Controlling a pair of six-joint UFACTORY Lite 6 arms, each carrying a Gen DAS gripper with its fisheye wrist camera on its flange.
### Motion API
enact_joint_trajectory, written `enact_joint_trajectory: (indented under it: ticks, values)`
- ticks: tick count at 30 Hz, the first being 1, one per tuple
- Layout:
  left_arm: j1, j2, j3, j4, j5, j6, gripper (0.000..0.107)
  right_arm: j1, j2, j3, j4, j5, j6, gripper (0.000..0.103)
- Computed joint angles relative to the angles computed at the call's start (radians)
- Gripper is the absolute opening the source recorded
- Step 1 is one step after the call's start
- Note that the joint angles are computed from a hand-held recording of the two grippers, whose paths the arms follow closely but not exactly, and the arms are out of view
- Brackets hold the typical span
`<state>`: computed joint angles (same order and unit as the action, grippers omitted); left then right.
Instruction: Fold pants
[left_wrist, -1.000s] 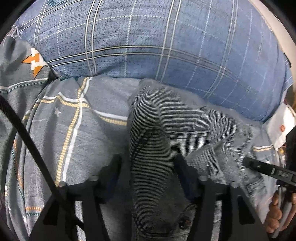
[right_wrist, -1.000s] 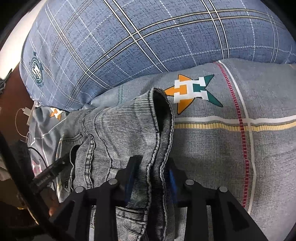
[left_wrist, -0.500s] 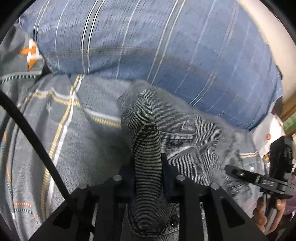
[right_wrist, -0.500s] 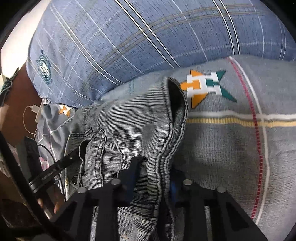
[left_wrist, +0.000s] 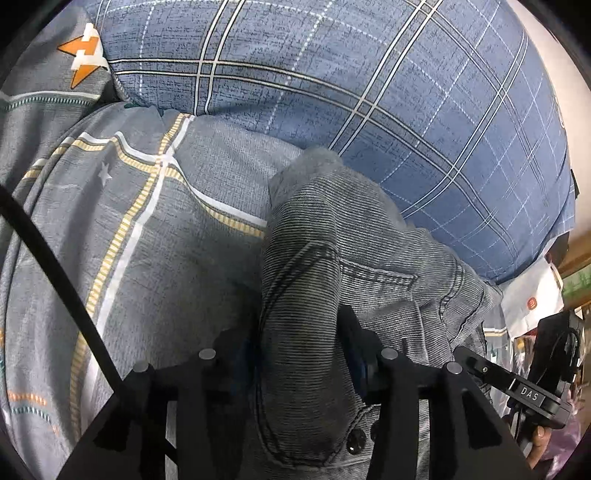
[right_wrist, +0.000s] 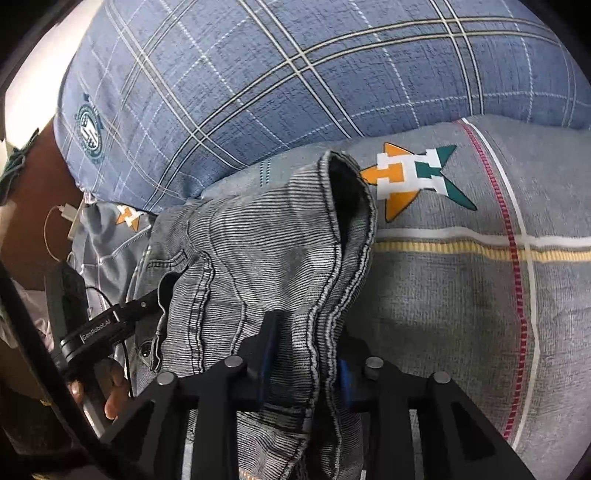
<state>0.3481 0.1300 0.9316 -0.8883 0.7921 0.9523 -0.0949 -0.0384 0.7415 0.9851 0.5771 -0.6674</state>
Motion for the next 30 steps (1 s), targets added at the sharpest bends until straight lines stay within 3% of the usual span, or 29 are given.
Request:
enact_joint_trajectory:
  ticks: [3, 5, 6, 7, 11, 12, 14, 18, 19, 21, 23, 26, 28, 30]
  values:
    - [-0.002, -0.087, -0.012, 0.061, -0.002, -0.042, 0.048, -0.022, -0.074, 0.003, -0.069, 0.041, 0.066, 0.032]
    - [0.02, -0.157, -0.02, 0.11, 0.049, -0.061, 0.057, -0.04, -0.153, -0.006, -0.17, 0.066, 0.174, 0.047]
    - [0.034, -0.198, -0.033, 0.132, 0.078, -0.057, 0.063, -0.058, -0.203, -0.03, -0.182, 0.084, 0.196, 0.061]
    - [0.031, -0.267, -0.059, 0.191, 0.087, -0.075, 0.064, -0.077, -0.254, -0.057, -0.178, 0.104, 0.204, 0.069]
    - [0.104, -0.455, -0.176, 0.267, 0.17, -0.075, 0.064, -0.1, -0.481, -0.221, -0.209, 0.16, 0.276, 0.069]
    - [0.125, -0.479, -0.202, 0.268, 0.182, -0.062, 0.064, -0.085, -0.531, -0.259, -0.23, 0.151, 0.309, 0.066]
    - [0.194, -0.544, -0.288, 0.239, 0.183, 0.018, 0.064, -0.093, -0.589, -0.304, -0.22, 0.169, 0.298, 0.051]
    - [0.304, -0.513, -0.35, 0.167, 0.184, 0.125, 0.063, -0.099, -0.679, -0.305, -0.216, 0.163, 0.299, 0.05]
    - [0.316, -0.488, -0.341, 0.149, 0.19, 0.138, 0.063, -0.047, -0.675, -0.293, -0.236, 0.118, 0.342, 0.05]
    - [0.309, -0.448, -0.323, 0.109, 0.194, 0.144, 0.051, -0.03, -0.644, -0.281, -0.218, 0.097, 0.321, 0.05]
    - [0.307, -0.433, -0.319, 0.089, 0.202, 0.136, 0.047, -0.049, -0.583, -0.291, -0.117, 0.1, 0.205, 0.044]
    - [0.278, -0.421, -0.337, 0.083, 0.17, 0.131, 0.042, -0.024, -0.482, -0.284, -0.108, 0.063, 0.187, 0.016]
    - [0.273, -0.446, -0.35, 0.07, 0.155, 0.156, 0.035, -0.051, -0.476, -0.283, -0.087, 0.085, 0.167, 0.012]
    - [0.285, -0.484, -0.357, 0.067, 0.17, 0.17, 0.027, -0.016, -0.515, -0.258, -0.189, 0.098, 0.265, 0.011]
